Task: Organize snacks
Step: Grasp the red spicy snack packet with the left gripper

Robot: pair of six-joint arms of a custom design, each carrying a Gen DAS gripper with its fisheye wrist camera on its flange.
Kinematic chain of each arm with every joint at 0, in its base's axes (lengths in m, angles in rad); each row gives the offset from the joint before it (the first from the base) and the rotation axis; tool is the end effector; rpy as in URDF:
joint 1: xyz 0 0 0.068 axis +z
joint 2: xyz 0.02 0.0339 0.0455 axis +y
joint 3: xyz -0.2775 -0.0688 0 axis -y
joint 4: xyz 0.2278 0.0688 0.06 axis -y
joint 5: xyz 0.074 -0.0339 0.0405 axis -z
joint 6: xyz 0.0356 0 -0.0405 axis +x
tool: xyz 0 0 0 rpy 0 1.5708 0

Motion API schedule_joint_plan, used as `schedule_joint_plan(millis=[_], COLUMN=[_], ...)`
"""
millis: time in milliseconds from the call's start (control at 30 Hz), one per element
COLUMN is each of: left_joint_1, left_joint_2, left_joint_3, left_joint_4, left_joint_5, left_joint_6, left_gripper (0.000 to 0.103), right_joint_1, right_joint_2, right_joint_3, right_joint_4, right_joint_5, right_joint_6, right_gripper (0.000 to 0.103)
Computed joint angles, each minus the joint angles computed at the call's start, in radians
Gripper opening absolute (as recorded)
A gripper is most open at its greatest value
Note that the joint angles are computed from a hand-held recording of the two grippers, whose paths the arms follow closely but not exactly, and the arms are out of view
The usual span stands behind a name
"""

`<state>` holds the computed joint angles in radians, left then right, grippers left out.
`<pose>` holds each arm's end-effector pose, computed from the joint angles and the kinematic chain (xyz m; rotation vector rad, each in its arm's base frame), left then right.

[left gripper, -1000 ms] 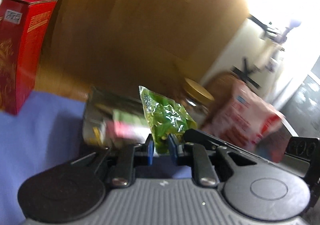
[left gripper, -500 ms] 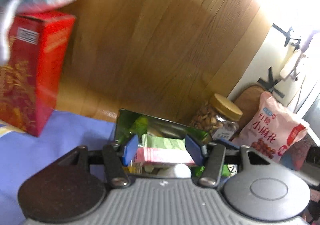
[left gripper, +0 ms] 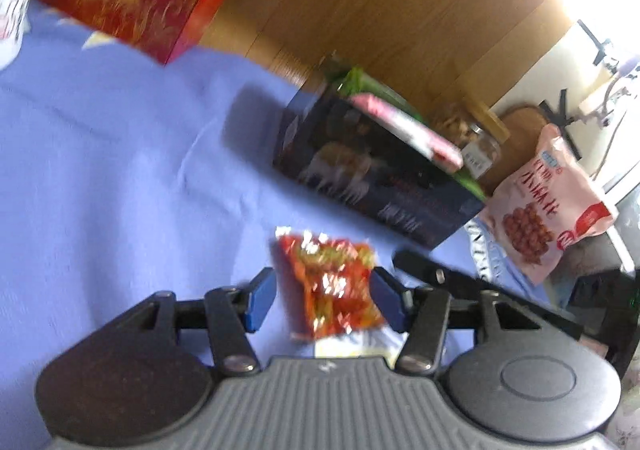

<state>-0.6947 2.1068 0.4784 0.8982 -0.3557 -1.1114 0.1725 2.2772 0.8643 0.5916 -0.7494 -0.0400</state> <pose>0.2296 -0.1752 0.0496 -0.6564 2.2115 -0.5510 0.3538 0.0863 0.0358 -0.5923 2.2290 0.9537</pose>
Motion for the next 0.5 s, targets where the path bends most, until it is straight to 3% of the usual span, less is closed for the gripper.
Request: schedule_joint_plan(millis=[67, 100, 167, 333, 500], left_joint_1=[-0.018, -0.020, -0.030, -0.114, -0.289], left_joint_2=[0.028, 0.036, 0.058, 0.052, 0.040], left_joint_3=[0.019, 0.028, 0.033, 0.004, -0.020], left_joint_4=[0.002, -0.004, 0.016, 0.020, -0.006], left_joint_5=[-0.030, -0.024, -0.017, -0.061, -0.169], left_joint_6=[-0.005, -0.004, -0.024, -0.047, -0.097], left_gripper=[0.036, 0.018, 0.016, 0.016, 0.016], right_joint_1=[0.023, 0.033, 0.052, 0.041, -0.019], right_joint_2=[0.028, 0.047, 0.056, -0.003, -0.052], right_joint_3=[0.030, 0.058, 0.034, -0.084, -0.268], right_joint_4=[-0.016, -0.049, 0.018, 0.063, 0.172], right_joint_5=[0.005, -0.003, 0.013, 0.047, 0.009], right_joint_6=[0.006, -0.001, 0.016, -0.083, -0.149], right_gripper=[0.032, 0.032, 0.030, 0.027, 0.027])
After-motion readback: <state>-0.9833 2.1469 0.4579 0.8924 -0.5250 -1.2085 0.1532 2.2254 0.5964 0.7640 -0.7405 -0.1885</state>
